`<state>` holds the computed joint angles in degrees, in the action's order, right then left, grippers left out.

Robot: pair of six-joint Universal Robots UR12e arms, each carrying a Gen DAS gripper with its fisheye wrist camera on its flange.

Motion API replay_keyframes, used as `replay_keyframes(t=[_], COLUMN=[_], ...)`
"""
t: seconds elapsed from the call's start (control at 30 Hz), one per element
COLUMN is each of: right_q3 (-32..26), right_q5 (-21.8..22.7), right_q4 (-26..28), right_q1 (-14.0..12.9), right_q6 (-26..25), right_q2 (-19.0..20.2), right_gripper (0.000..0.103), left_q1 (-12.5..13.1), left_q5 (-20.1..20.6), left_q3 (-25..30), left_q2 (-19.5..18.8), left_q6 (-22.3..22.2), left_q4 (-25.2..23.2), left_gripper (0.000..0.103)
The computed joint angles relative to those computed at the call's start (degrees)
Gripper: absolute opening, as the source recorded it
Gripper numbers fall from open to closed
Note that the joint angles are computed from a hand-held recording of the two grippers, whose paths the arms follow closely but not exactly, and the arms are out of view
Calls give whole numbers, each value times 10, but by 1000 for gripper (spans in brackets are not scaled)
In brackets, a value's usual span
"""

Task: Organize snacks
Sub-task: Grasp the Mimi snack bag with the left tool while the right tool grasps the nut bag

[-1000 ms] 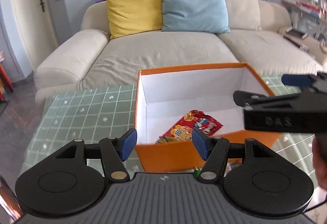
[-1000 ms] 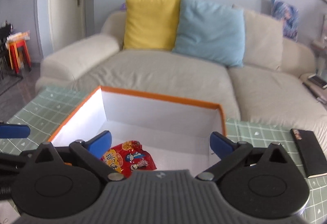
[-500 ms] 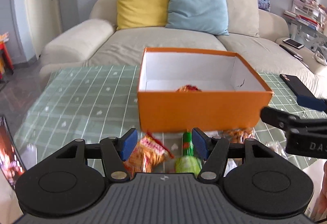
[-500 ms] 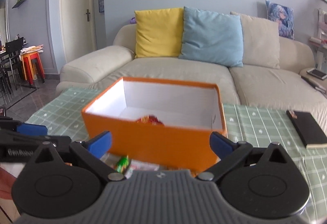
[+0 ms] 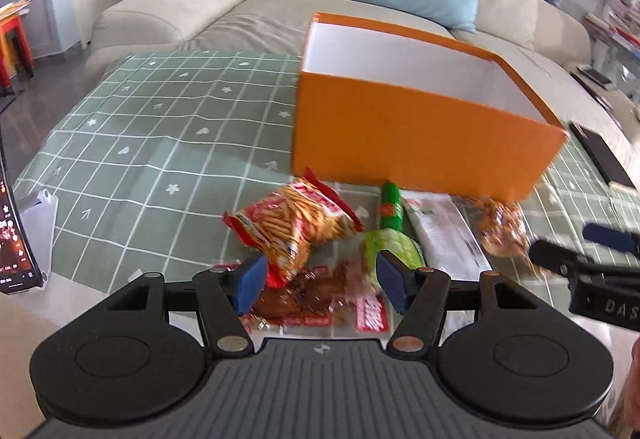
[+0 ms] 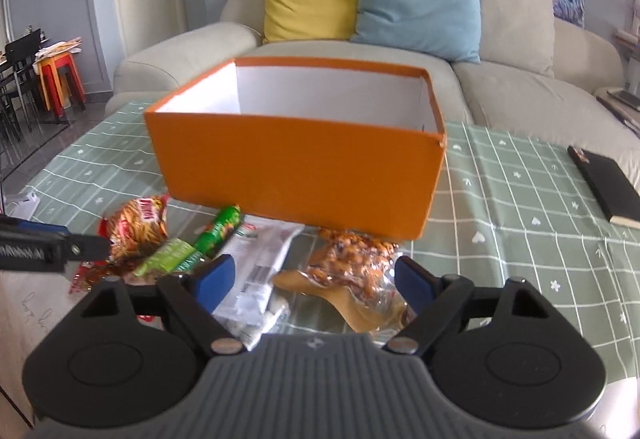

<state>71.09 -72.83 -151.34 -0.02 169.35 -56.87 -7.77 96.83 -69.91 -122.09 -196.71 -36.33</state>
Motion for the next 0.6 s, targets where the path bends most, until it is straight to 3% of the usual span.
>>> replay_keyframes(t=[0.13, 0.2, 0.3, 0.6], right_q3=[-15, -26, -43, -105], right_q5=[-2, 1, -1, -21], right_q4=[18, 29, 44, 104], right_q1=[-1, -2, -1, 3], right_q6=[9, 11, 21, 68], right_q2=[11, 18, 30, 70], right_gripper=[84, 84, 84, 84], left_q1=[0, -1, -3, -3], left_q5=[34, 50, 61, 74], left_q3=[32, 64, 90, 115], left_q2=[-18, -35, -54, -79], left_q6=[16, 74, 158, 167], left_q4=[-23, -63, -81, -116], left_gripper=[74, 74, 74, 74])
